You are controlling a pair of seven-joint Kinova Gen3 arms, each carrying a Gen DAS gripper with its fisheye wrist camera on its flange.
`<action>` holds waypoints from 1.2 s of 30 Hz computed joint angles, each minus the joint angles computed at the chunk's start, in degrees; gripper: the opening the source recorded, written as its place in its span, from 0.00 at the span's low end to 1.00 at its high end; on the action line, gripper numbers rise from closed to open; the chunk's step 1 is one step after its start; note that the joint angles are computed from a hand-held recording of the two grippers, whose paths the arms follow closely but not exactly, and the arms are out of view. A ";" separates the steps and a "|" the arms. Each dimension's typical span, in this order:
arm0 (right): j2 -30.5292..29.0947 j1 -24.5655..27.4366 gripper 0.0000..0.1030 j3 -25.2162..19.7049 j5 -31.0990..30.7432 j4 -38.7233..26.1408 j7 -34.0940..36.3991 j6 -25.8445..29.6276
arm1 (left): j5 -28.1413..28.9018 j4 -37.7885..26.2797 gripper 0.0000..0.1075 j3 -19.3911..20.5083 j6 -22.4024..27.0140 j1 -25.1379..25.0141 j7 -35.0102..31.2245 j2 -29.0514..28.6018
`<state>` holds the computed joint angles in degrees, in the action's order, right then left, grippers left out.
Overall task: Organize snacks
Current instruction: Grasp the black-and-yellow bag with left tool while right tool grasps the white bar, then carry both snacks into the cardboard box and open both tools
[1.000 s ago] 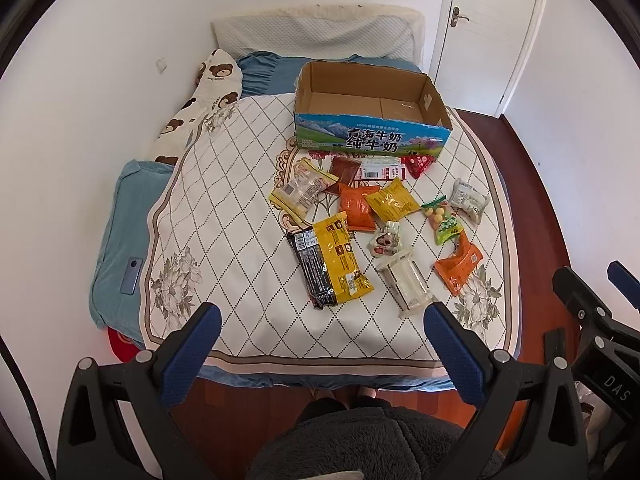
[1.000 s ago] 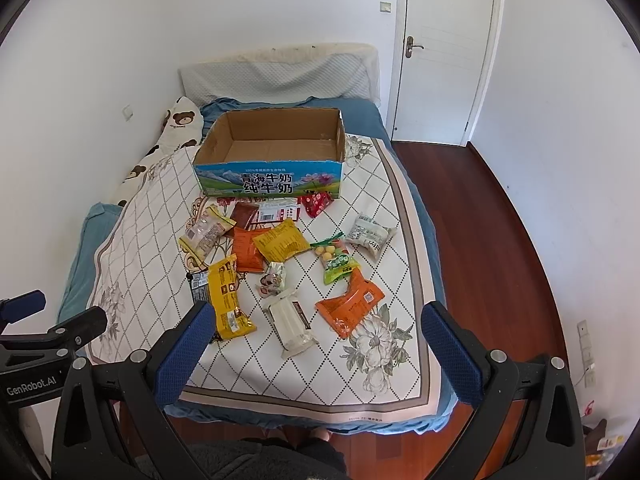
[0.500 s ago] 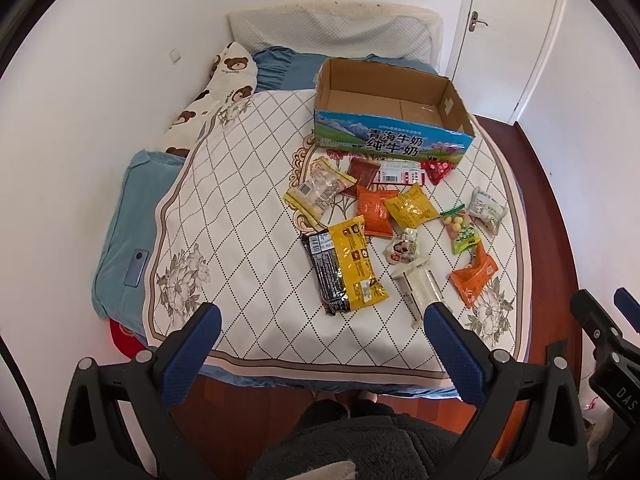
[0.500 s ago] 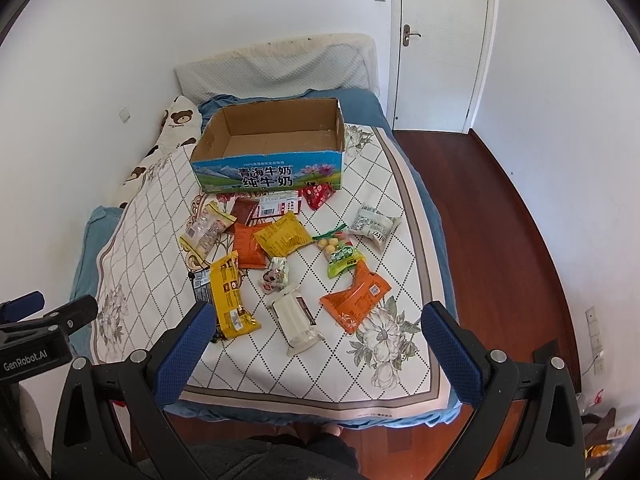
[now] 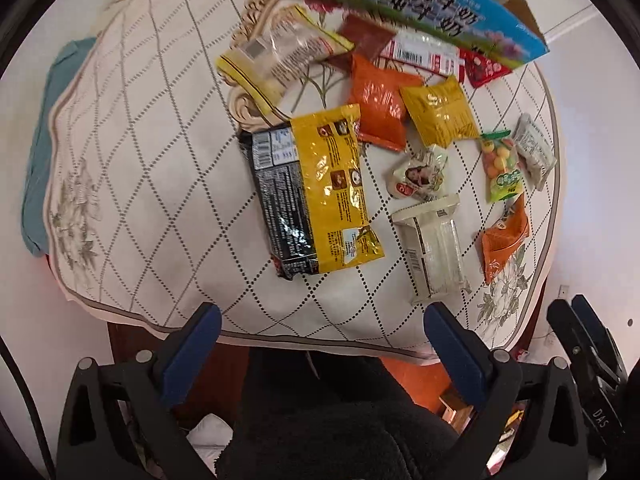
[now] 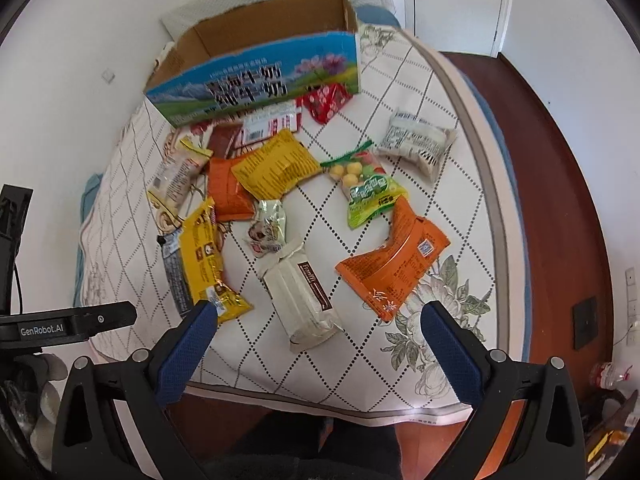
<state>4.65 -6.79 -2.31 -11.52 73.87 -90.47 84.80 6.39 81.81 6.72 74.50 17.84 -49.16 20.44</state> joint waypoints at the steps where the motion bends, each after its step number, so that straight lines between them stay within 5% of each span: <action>1: 1.25 0.04 0.99 -0.12 -0.80 1.33 0.84 -1.27 | 1.13 0.13 0.96 0.10 -0.80 -0.92 -1.10 1.42; 4: 4.14 -1.35 0.95 -1.16 -0.21 3.93 1.56 -4.31 | 2.31 -0.61 0.96 -0.07 -1.85 -2.50 -2.83 5.33; 8: 7.06 -6.90 0.72 -2.16 6.94 6.05 -2.56 -7.79 | 3.53 -1.51 0.95 -0.72 -5.34 -4.75 -6.06 9.72; 17: 13.37 -10.78 0.72 -3.77 6.49 3.92 -6.27 -4.08 | 1.22 -6.86 0.90 -0.93 -4.80 -4.43 -11.44 17.39; 19: 13.96 -13.10 0.72 -3.67 9.42 4.13 -8.02 -4.04 | -1.63 -7.50 0.80 -1.26 -3.89 -2.60 -13.05 17.51; 26: 17.20 -15.81 0.68 -3.18 10.98 4.22 -13.75 -4.76 | -13.04 -8.24 0.79 -3.33 -0.59 6.07 -22.31 17.16; 32: 20.22 -11.77 0.67 -3.49 2.42 1.65 -17.05 -3.63 | -3.80 -2.21 0.88 -1.74 -7.96 -1.13 -19.48 17.53; 36: 21.22 -10.74 0.69 -3.99 0.79 -0.33 -16.06 -1.43 | -3.20 -0.83 0.88 -1.98 -9.44 -0.98 -17.60 16.07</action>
